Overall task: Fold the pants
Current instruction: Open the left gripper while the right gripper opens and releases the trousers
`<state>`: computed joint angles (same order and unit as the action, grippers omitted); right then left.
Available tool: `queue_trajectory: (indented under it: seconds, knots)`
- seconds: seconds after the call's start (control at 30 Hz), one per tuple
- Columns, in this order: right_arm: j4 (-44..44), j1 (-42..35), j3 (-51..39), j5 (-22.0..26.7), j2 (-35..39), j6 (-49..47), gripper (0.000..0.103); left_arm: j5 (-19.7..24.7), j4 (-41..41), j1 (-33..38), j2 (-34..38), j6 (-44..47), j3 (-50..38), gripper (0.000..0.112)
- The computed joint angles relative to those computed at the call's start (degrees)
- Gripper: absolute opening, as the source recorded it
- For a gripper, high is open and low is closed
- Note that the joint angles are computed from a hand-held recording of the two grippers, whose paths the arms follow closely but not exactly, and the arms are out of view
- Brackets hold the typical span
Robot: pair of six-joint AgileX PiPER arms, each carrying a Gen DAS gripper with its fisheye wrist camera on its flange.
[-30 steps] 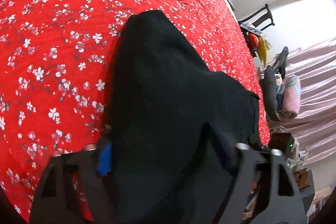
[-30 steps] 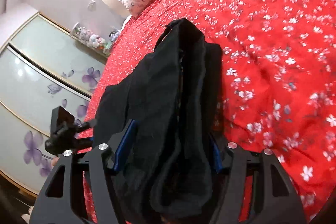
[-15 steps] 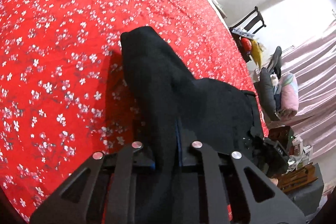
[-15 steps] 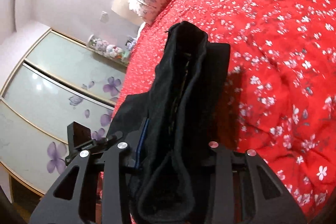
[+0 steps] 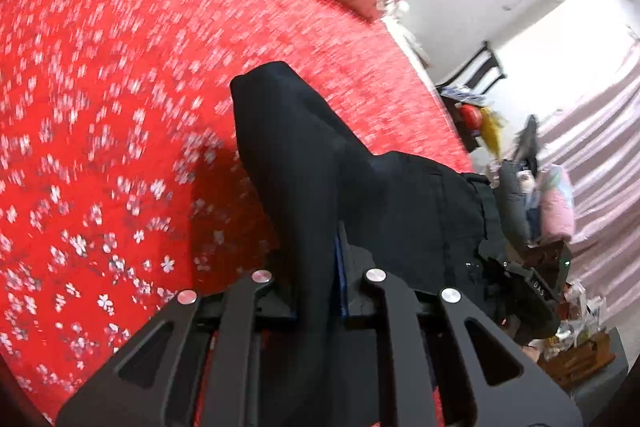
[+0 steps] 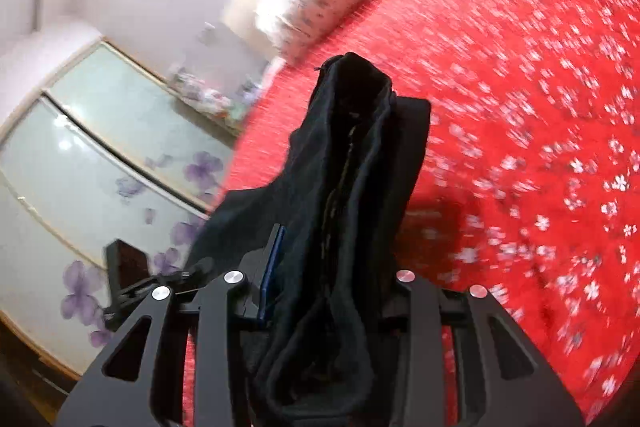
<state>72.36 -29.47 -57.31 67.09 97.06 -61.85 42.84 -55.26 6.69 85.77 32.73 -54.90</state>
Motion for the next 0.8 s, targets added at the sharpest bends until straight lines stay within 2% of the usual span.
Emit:
queue_trajectory:
  seconds: [0.07,0.1,0.17,0.2,0.27,0.33,0.4,0.43,0.5,0.53,0.6,0.67,0.77,0.8]
  knots:
    - [-4.66,2.97,0.63,-7.31,0.10,2.32,0.037,-4.92,1.62,-1.58,1.55,-0.81,2.01,0.021]
    - [-5.27,3.41,1.72,-9.34,-0.35,1.47,0.039,-5.38,-0.97,-0.94,1.80,1.69,3.30,0.028]
    - [-4.65,2.16,3.45,-9.35,-0.75,-0.67,0.048,-6.06,-1.56,-0.30,1.56,1.64,4.39,0.044]
    - [-6.25,1.97,3.64,-10.31,-1.70,0.73,0.049,-6.19,-0.75,0.22,0.99,1.10,4.87,0.050]
    - [-8.17,0.80,3.30,-9.15,-2.56,1.17,0.050,-5.80,2.57,1.59,-1.02,-0.60,4.88,0.051]
    - [-9.26,-0.49,2.66,-8.51,-3.80,0.87,0.050,-8.29,8.63,1.61,-4.95,-4.69,5.79,0.052]
    - [-8.98,-2.55,5.17,-10.96,-8.63,-0.84,0.051,-10.56,16.10,0.58,-9.88,-10.66,6.94,0.056]
    - [-7.58,-4.22,7.19,-11.00,-10.53,-3.35,0.057,-11.18,18.00,0.05,-13.19,-12.03,8.02,0.058]
    - [-5.27,-6.81,9.44,-10.17,-14.75,-5.85,0.061,-11.04,17.85,-1.69,-17.29,-11.44,9.16,0.069]
    - [-4.12,-8.11,10.39,-8.00,-16.29,-7.43,0.065,-10.68,17.12,-3.14,-18.94,-10.61,9.75,0.073]
    - [-4.00,-9.37,12.45,-2.24,-19.69,-10.09,0.065,-9.99,15.39,-6.96,-21.15,-8.54,10.87,0.080]
    - [-6.09,-7.33,13.85,0.31,-22.32,-10.99,0.066,-10.85,17.64,-13.17,-20.74,-11.84,10.53,0.081]
    - [-7.95,-4.78,16.23,0.22,-23.84,-11.29,0.067,-13.14,17.95,-18.67,-18.94,-13.72,11.78,0.081]
    - [-8.09,-4.24,16.71,-0.75,-23.50,-11.11,0.073,-14.35,19.35,-20.31,-17.32,-15.61,11.73,0.081]
